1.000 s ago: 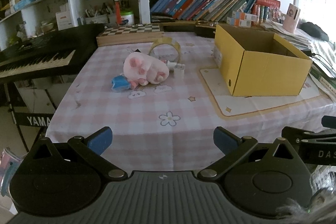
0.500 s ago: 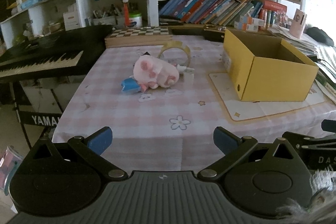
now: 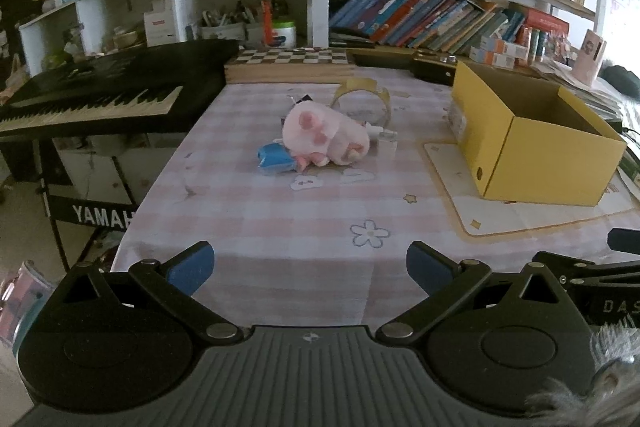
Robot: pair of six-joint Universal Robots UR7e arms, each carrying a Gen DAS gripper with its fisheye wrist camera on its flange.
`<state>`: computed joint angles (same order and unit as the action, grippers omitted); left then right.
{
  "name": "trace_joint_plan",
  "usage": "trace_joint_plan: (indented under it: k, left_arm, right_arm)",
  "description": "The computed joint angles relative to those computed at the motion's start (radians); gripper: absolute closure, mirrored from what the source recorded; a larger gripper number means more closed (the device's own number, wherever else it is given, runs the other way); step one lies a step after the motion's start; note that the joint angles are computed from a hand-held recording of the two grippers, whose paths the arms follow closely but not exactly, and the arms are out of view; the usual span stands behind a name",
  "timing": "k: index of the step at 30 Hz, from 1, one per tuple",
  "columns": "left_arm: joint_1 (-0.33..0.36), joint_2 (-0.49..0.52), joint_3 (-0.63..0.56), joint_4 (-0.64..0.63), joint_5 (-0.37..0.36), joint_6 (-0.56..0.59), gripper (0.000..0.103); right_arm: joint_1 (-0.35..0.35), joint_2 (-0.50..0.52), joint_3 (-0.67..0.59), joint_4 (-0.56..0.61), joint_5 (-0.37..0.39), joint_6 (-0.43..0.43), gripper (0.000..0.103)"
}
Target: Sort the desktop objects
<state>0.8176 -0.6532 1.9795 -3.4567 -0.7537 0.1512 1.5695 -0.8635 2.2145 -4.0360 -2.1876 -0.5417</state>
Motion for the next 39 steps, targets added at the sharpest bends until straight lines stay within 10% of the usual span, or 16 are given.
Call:
trace_joint_plan:
  k: [15,21,30,39]
  left_arm:
    - [0.035,0.009,-0.042,-0.019,0.025,0.028,0.0]
    - [0.063,0.03,-0.089,-0.032,-0.017,0.071,0.002]
    - [0.11,0.07,-0.226,0.078,-0.049,0.085,0.002]
    - [0.163,0.154,-0.424,0.222,-0.045,0.073,0.021]
  right_arm:
    - [-0.007,0.027,-0.074,0.104,0.116,-0.039,0.001]
    - [-0.011,0.051,-0.116,0.099,0.17,-0.084,0.02]
    - [-0.015,0.074,-0.239,0.237,0.183,-0.076,0.022]
    - [-0.024,0.11,-0.376,0.381,0.174,-0.084,0.036]
